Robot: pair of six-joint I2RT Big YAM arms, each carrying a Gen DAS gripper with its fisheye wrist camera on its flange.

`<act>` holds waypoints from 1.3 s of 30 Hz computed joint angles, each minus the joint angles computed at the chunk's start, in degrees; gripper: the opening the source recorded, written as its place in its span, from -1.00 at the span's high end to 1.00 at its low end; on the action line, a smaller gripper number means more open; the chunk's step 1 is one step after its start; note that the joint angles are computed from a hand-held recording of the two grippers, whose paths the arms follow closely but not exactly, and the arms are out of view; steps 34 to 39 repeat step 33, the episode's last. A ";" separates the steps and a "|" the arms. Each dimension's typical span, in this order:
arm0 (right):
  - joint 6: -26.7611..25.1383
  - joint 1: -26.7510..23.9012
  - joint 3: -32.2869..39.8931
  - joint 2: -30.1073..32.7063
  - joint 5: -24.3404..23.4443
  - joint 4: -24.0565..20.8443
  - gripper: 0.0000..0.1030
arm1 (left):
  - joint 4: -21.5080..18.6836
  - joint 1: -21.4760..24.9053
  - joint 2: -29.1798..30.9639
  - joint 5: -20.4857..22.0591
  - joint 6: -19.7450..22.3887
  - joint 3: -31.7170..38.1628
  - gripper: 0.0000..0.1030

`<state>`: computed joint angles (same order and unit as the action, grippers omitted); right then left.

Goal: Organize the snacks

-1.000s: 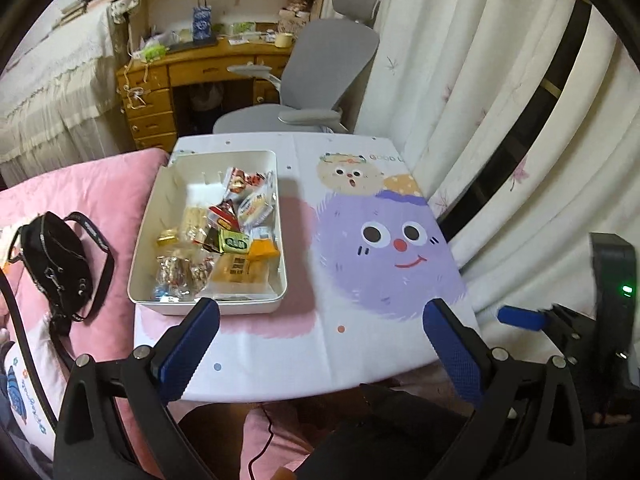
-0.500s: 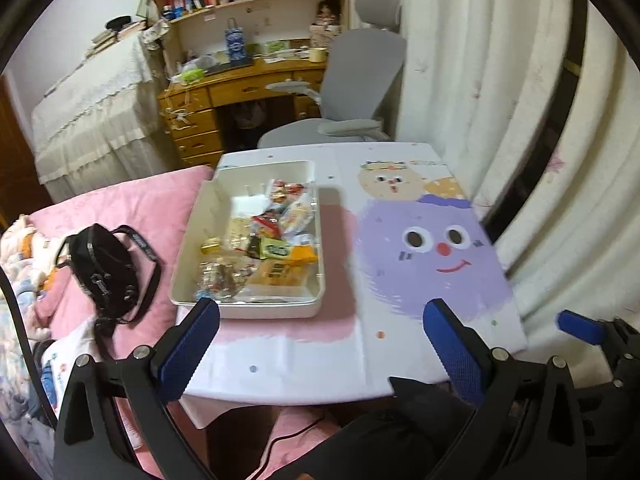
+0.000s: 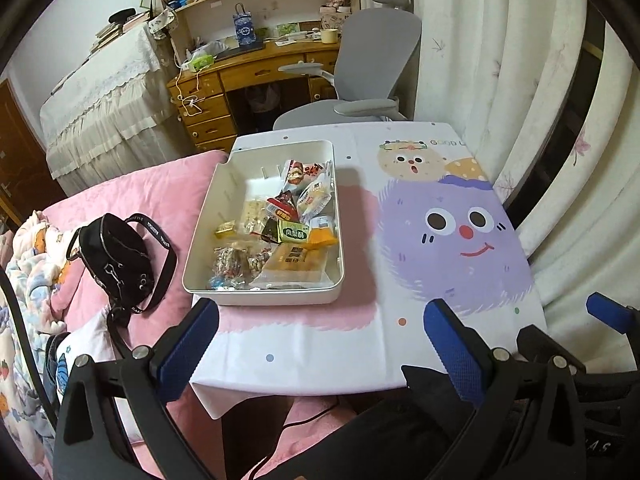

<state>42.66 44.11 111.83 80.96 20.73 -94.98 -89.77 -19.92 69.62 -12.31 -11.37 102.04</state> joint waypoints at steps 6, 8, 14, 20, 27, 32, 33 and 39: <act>0.55 -0.42 -0.04 0.21 -0.76 -0.30 -1.00 | -0.43 0.10 0.10 0.12 -0.37 -0.08 -0.98; 0.58 -0.48 -0.03 0.34 -1.08 -0.44 -1.00 | -0.66 0.22 0.06 0.38 -0.53 -0.10 -0.98; 0.65 -0.59 -0.30 0.28 -2.00 -1.09 -1.00 | -1.14 0.22 0.02 0.46 -0.97 -0.21 -0.98; 0.99 -0.71 -0.70 0.11 -2.57 -1.24 -1.00 | -1.18 0.20 -0.22 0.42 -1.00 -0.51 -0.98; 1.09 -0.47 -1.35 -0.22 -2.75 -0.98 -1.00 | -1.23 0.15 -0.16 0.36 -1.08 -0.41 -0.98; 1.12 -0.36 -1.61 -0.25 -3.09 -1.01 -1.00 | -1.10 0.32 -1.12 0.44 -1.20 -1.63 -0.98; 1.17 -0.29 -1.80 -0.36 -3.16 -0.98 -1.00 | -1.07 0.33 -1.21 0.40 -1.17 -1.73 -0.98; 1.17 -0.29 -1.80 -0.36 -3.16 -0.98 -1.00 | -1.07 0.33 -1.21 0.40 -1.17 -1.73 -0.98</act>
